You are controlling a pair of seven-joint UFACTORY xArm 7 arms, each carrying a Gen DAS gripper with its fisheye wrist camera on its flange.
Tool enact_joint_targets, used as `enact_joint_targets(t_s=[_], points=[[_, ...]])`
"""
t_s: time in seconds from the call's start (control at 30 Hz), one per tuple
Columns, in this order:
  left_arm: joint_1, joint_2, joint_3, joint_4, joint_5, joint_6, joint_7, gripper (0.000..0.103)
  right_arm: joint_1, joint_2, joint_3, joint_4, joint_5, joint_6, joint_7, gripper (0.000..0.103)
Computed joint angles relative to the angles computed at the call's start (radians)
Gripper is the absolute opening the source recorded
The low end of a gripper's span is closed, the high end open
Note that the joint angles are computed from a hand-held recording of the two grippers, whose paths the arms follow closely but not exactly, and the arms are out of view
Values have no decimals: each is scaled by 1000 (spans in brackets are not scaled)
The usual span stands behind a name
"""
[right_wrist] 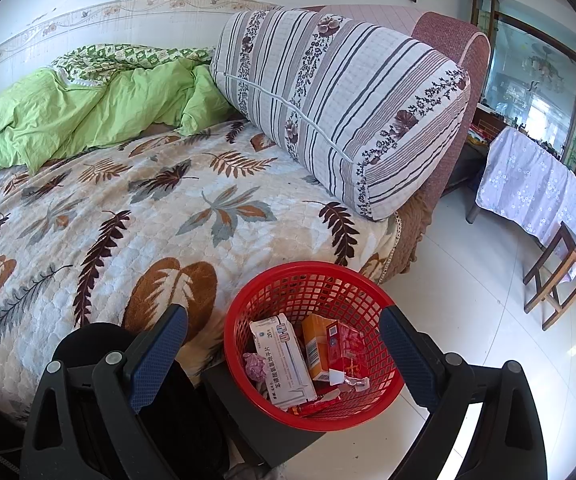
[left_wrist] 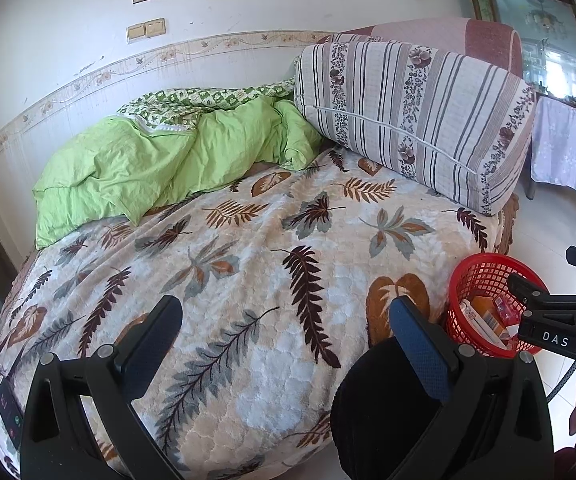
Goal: Collect trash
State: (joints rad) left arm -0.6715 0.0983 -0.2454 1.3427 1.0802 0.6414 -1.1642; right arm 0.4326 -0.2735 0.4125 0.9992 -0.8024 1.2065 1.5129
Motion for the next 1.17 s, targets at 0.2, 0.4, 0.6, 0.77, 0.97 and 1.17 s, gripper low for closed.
enact_joint_targets(t_s=[0.2,0.4,0.6,0.77,0.97,1.17], points=[[3,-4,0,-4,-1,-4,3,103,2,6,1,6,-2,1,-5,97],[8,-7,0,-7,-12,-12,4,103,9,25,0,26,-12,7,-7,97],[12,-19,1,-16,-15,2,-37,103,13,72,-19,70,-37,-12,-37,97],[50,-41,9,-33,-67,-16,-39,103,29,153,-39,156,-97,-28,-85,97],[109,-58,24,-62,-123,9,-58,103,73,322,-106,338,-143,-104,-168,97],[190,-33,57,-73,-174,61,-95,103,118,591,-179,626,-76,-186,-331,97]])
